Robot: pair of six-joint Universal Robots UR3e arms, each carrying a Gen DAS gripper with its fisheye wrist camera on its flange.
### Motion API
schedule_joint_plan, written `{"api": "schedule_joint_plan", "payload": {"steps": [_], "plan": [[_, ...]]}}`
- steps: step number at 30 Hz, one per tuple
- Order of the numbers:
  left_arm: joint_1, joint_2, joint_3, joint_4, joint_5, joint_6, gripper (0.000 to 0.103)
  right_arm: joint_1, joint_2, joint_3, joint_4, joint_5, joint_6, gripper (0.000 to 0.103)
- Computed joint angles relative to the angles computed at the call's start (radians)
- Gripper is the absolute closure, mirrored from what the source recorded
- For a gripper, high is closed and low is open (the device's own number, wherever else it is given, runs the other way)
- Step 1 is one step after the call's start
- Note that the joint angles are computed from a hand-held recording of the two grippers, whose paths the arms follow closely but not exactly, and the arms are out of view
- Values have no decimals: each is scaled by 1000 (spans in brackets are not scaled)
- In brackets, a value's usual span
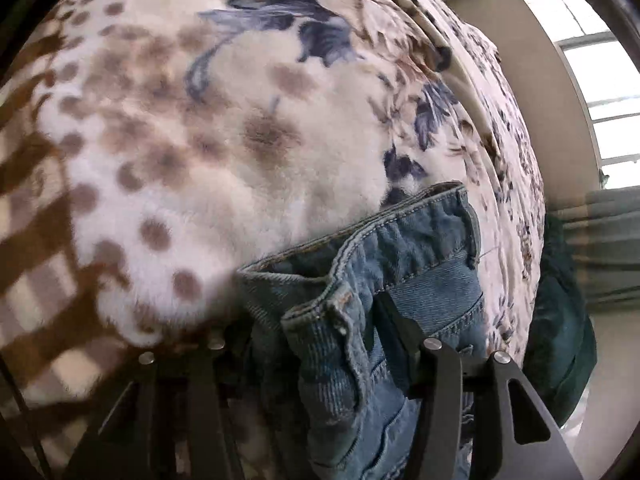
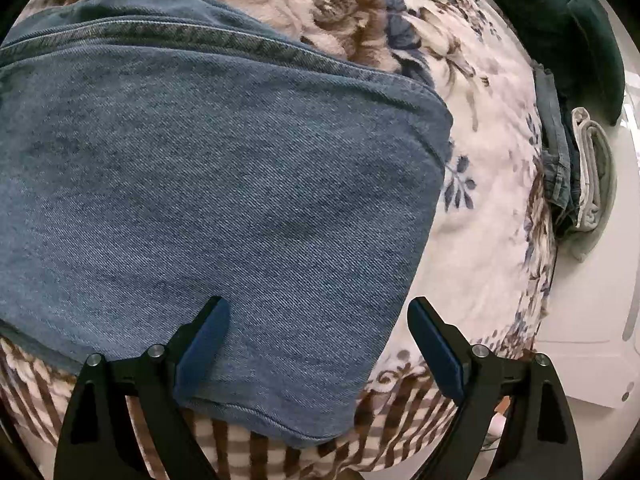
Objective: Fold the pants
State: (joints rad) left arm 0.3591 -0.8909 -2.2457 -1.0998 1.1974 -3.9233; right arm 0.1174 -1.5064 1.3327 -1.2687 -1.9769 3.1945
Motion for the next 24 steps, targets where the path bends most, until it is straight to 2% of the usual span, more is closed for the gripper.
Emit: {"api": "schedule_joint_plan", "payload": {"steps": [3,5,8,14,24], "plan": [[-83,-62,65,14,80,-11,60,-3,-2,3,-4,5,-7,11],[-137,-90,106,17,131,-20,72,-5,-5,12,-11,6,-12,11],[-255,-184,230,0,249,-37,80,-7,-5,15,-16,7,-19,11],[-449,-353,527,-111,423,-79,82,-15,-14,16,-16,15,-29,11],[-755,-658,1077,-307,591,-118,83,-61,-50,25,-16,41,-68,11]]}}
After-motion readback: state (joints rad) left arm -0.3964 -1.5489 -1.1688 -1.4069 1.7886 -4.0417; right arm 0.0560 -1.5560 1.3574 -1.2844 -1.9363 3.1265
